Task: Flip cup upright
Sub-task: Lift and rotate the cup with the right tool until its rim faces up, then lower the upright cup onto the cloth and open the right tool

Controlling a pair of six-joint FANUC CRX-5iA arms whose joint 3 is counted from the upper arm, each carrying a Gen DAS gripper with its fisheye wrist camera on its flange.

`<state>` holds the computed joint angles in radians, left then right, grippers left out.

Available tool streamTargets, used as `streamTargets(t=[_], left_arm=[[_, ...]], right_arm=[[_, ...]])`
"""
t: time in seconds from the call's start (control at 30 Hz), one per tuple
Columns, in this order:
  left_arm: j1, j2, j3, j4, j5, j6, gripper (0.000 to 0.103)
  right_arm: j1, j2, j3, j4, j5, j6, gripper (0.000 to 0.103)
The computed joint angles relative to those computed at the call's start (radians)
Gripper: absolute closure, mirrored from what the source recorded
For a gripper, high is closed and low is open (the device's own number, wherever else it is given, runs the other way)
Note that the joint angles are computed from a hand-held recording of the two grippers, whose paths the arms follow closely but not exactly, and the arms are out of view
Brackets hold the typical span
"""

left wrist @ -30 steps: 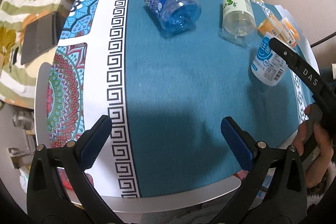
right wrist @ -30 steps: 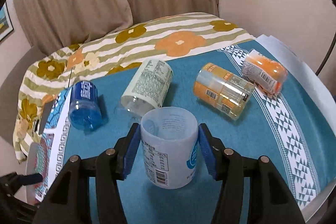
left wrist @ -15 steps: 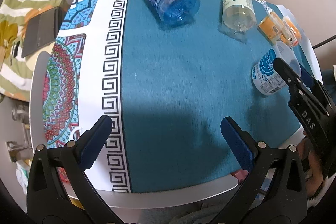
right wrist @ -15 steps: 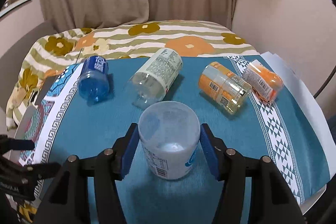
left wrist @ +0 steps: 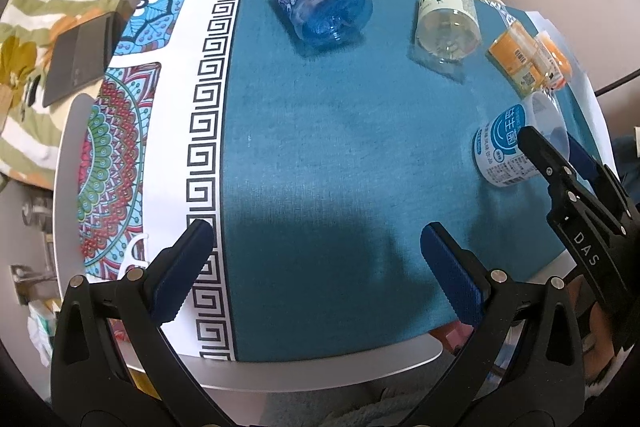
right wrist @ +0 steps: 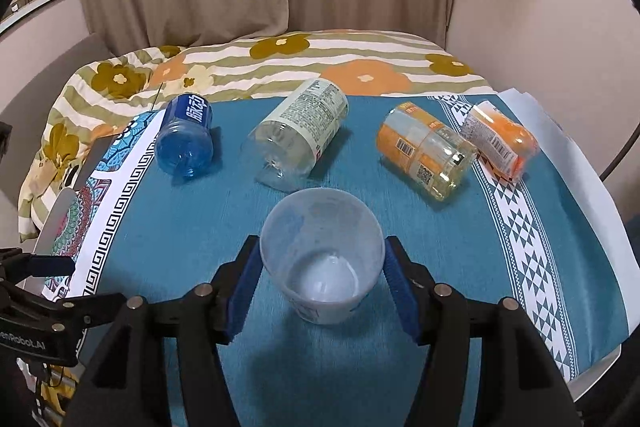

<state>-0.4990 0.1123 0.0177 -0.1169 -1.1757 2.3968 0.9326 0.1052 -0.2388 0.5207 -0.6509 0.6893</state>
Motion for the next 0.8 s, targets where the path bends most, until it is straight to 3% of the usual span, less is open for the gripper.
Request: streamTargets(t=[0.17, 0.2, 0.23, 0.3, 0.6, 0.8], left_arm=[[-0.018, -0.006, 0.019, -0.031, -0.021, 0.038, 0.0], [-0.023, -0.008, 0.025, -0.038, -0.026, 0.048, 0.0], [-0.03, -0.009, 0.034, -0.048, -0.033, 0.063, 0.0], [-0.043, -0.014, 0.05, -0.065, -0.044, 0.086, 0.0], [-0.162, 0.008, 0.236, -0.22, -0.166, 0.229, 0.0], [-0.282, 0.061, 0.422, -0.382, -0.307, 0.305, 0.0]], right_arm=[[-0.009, -0.009, 0.002, -0.034, 0.003, -0.001, 0.045], [-0.015, -0.014, 0.005, -0.054, 0.004, 0.009, 0.039], [-0.019, -0.018, 0.007, -0.065, 0.001, 0.017, 0.023], [-0.027, -0.028, 0.015, -0.092, -0.007, 0.051, 0.004], [-0.065, -0.113, 0.093, -0.217, -0.152, 0.271, 0.001], [-0.095, -0.169, 0.173, -0.265, -0.287, 0.395, 0.001]])
